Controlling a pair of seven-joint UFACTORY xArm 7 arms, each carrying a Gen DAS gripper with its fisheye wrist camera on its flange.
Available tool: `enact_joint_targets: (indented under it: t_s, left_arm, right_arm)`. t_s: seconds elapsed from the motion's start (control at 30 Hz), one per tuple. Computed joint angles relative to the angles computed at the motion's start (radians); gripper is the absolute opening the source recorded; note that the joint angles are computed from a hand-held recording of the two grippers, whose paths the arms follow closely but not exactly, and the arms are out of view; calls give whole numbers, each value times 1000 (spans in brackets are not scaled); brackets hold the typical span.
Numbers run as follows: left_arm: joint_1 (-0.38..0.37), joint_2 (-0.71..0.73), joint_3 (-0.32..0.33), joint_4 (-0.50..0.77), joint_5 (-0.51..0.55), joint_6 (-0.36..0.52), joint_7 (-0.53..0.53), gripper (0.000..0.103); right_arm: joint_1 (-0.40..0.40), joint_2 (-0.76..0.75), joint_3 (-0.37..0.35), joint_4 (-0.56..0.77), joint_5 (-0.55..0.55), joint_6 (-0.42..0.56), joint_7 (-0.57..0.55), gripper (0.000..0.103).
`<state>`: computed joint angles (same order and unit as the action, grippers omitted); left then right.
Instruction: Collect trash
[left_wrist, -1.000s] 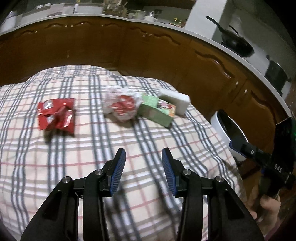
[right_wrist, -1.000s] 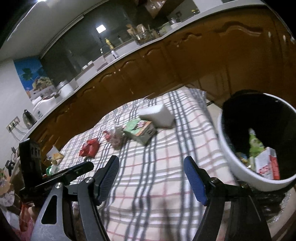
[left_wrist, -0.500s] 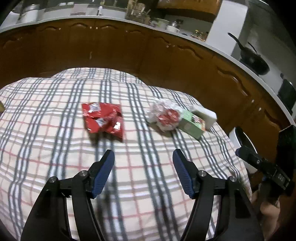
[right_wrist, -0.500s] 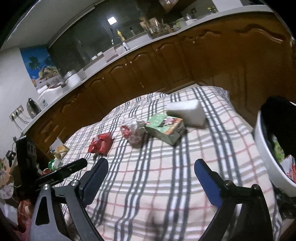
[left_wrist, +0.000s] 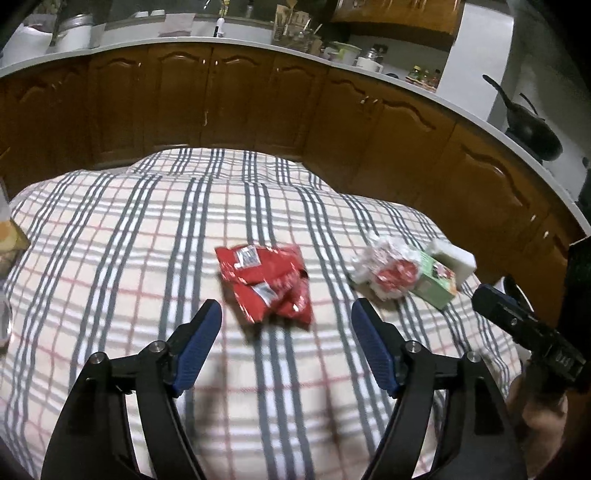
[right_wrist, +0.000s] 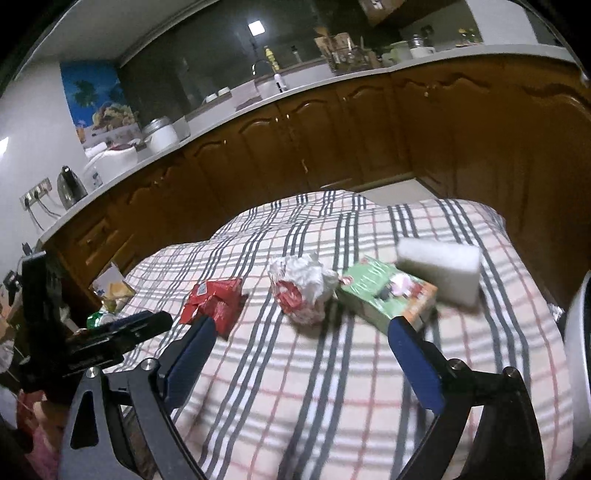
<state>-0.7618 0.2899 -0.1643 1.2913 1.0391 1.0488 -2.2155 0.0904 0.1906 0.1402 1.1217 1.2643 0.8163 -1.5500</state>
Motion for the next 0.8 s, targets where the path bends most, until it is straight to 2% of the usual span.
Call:
enact_joint_targets:
  t_s: [0.17, 0.23, 0.4, 0.43, 0.5, 0.6, 0.63, 0.8]
  left_arm:
    - [47, -15, 15, -36, -14, -55, 29, 74]
    - [68, -13, 21, -44, -19, -83, 49, 74]
    - [102, 25, 34, -25, -72, -130, 137, 73]
    - [103, 32, 37, -23, -76, -140, 149, 61]
    - [98, 42, 45, -23, -69, -164, 164, 59]
    - [72, 54, 51, -5, -57, -135, 178, 52]
    - [65, 56, 52, 1, -55, -129, 178, 42]
    - [33, 52, 47, 25, -44, -79, 191, 31]
  right_arm:
    - [37, 56, 28, 53, -28, -67, 16, 91]
    - [48, 77, 41, 74, -50, -93, 31, 76]
    - [76, 136, 68, 119, -146, -171, 99, 54]
    - [78, 147, 73, 125, -169, -181, 116, 45]
    - [71, 161, 84, 129, -201, -187, 138, 29]
    - [35, 149, 108, 110, -168, -177, 99, 23]
    - [27, 140, 109, 102, -159, -168, 90, 21]
    - [-10, 86, 89, 66, -106, -80, 49, 19]
